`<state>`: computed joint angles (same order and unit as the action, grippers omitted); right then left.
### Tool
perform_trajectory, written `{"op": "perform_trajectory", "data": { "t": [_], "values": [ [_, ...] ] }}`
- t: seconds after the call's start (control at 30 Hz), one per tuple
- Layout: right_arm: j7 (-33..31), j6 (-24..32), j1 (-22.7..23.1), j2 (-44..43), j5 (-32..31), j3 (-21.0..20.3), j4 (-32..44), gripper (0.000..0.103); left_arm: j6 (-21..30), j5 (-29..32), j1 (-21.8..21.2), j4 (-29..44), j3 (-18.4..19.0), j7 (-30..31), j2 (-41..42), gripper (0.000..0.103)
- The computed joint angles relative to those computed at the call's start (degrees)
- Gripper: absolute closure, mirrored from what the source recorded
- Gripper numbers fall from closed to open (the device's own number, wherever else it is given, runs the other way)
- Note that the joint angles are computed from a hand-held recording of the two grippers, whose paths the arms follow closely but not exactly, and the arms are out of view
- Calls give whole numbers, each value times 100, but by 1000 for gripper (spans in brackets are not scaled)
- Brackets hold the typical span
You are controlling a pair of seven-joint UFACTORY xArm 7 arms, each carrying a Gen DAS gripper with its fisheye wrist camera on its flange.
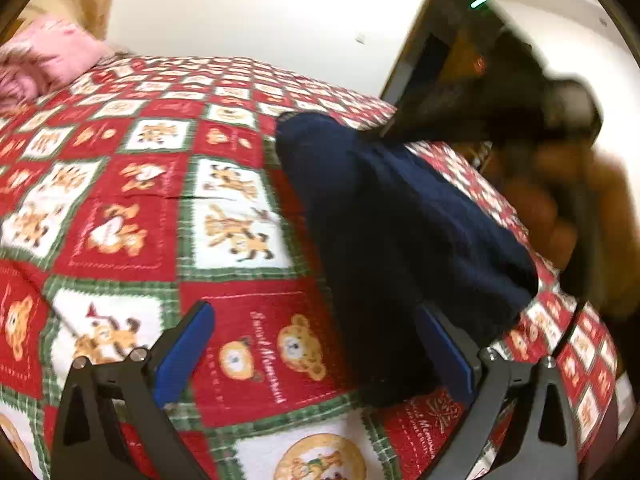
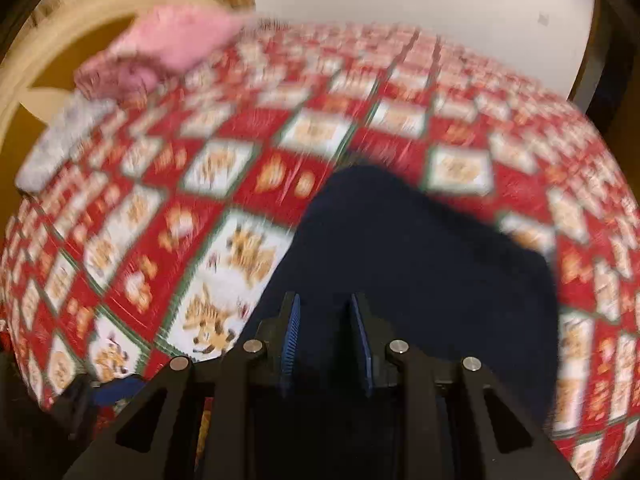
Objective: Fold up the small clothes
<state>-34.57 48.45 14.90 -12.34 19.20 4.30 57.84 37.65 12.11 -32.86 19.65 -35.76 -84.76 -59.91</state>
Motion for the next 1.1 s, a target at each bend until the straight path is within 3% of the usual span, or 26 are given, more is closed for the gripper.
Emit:
{"op": "perform_trajectory", "data": {
  "t": [0.07,0.17,0.3,0.37,0.43,0.5,0.6,0.73,0.83,1.0,1.07,1.1],
  "values": [
    [55,-419,52,244,119,75,-145,77,22,-56,5,-57,37,-94,-60,1],
    [270,-173,16,321,203,33,60,76,-146,-146,-29,-206,162,-173,-110,1],
    [-95,-207,-57,-506,551,-210,-425,76,-77,-198,-97,-264,55,-381,-277,1],
    [-363,-347,-179,-1178,777,-556,-896,75,-135,-185,-135,-296,67,-387,-291,1],
    [-113,-645,-490,-1484,444,-578,-1234,74,-183,-160,-100,-270,105,-336,-183,1],
    [145,-495,-859,-1476,-30,-710,-1425,74,-208,-140,-82,-244,134,-284,-110,1],
    [-705,-698,-642,-1587,448,-1251,-1793,74,-186,-129,-52,-203,172,-206,6,1],
    [-645,-587,-741,-1671,272,-1054,-1795,73,35,-113,-3,-35,172,-105,173,1],
    [-947,-241,-671,-1661,447,-1307,-1633,65,371,-87,48,166,185,-41,165,1],
    [-1427,259,-776,-1670,1064,-1694,-1431,64,632,-15,227,484,430,440,383,1],
    [-1604,321,-829,-1704,1466,-1876,-1294,56,608,38,374,590,561,684,488,1],
    [-1599,326,-886,-1661,1572,-1889,-1210,46,591,76,454,645,608,820,554,1]
  ]
}}
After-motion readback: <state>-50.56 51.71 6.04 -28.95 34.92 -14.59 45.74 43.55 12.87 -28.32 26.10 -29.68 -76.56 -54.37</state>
